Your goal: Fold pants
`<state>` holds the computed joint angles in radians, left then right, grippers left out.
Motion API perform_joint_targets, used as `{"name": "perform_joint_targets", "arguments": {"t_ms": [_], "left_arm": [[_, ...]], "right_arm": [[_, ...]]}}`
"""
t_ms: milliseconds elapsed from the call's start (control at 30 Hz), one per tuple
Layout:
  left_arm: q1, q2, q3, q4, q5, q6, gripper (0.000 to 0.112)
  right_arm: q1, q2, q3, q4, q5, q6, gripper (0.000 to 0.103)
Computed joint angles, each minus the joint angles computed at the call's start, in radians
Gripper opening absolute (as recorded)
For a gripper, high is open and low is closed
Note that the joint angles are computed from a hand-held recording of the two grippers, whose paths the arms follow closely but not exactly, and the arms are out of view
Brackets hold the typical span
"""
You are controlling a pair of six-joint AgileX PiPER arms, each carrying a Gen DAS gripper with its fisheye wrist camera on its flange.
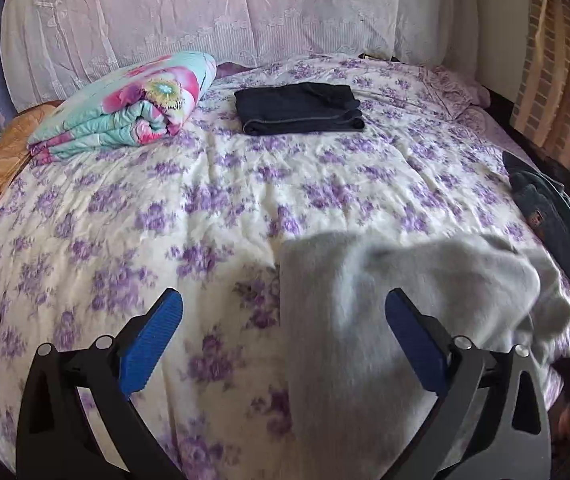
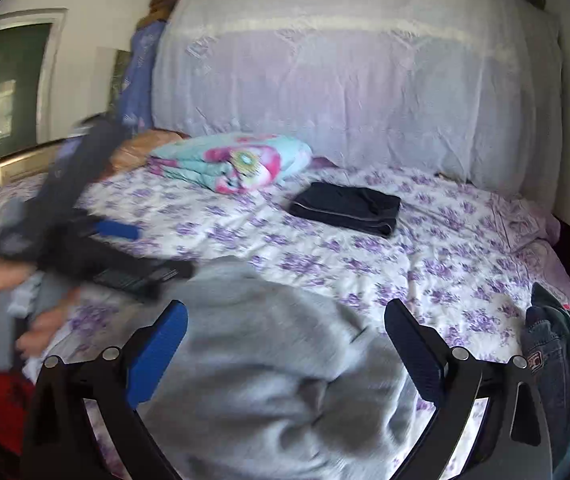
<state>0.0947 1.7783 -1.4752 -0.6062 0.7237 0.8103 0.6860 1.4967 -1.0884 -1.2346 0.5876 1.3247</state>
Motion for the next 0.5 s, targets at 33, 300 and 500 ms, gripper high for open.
{"name": "perform_joint_targets", "arguments": {"t_ms": [33,300,500], "left_arm": [[0.006,-0.010,0.027,-0.020,0.001,0.018,0.099],[0.065,0.050,0.217,-0.329,0.006,0.246,0.099],[0.114,0.089,0.150,-0.326,0.137,0.189,0.099]], "right_arm": [[-0.038,0.035,-0.048,0.100,-0.021,-0.092,0.099],[-0.121,0.170,-0.073,0.193,-0.059,-0.147,0.100],[-0.131,0.113,-0.024,0.119,-0.108,-0.079,0.099]]}}
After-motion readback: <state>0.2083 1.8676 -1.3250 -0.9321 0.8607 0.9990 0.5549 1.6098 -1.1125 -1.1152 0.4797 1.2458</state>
